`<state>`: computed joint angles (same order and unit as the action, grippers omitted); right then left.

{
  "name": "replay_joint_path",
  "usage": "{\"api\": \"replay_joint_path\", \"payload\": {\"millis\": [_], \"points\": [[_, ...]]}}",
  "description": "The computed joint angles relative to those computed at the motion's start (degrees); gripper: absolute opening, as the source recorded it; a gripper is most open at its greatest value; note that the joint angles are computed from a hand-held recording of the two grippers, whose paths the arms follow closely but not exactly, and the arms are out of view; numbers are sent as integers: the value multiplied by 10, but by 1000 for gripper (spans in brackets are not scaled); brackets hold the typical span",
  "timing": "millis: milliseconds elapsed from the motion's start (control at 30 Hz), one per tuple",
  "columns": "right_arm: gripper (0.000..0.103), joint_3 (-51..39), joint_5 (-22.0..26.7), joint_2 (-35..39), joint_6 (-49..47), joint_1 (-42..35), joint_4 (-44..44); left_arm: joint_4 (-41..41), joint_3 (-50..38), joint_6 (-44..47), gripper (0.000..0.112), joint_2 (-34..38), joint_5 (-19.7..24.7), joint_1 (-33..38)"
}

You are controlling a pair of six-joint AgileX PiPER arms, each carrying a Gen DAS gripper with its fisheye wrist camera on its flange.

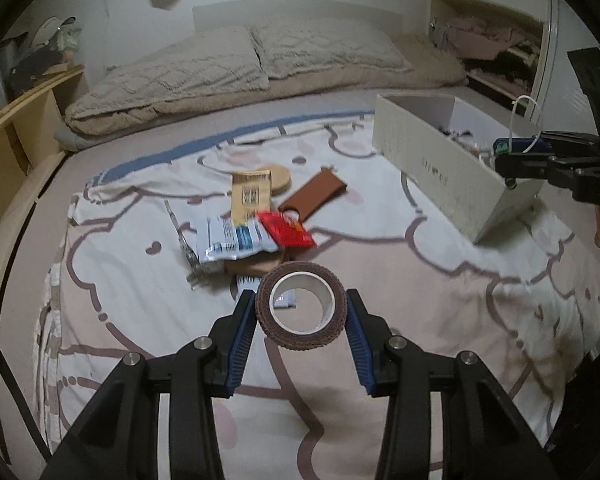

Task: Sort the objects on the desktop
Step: 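Carry the clothespin and tape roll toward the white shoebox with both tools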

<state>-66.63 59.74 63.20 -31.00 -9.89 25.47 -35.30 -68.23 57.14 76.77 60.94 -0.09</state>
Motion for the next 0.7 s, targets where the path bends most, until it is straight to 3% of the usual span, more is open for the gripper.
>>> {"api": "replay_joint_path", "payload": {"millis": [400,700], "points": [[41,-89,56,29,-78,-259,108,-17,-61,-66,44,-5,11,-18],[41,-121,57,81,-100,-376,100,-5,-86,-120,44,-2,1,-60]]}}
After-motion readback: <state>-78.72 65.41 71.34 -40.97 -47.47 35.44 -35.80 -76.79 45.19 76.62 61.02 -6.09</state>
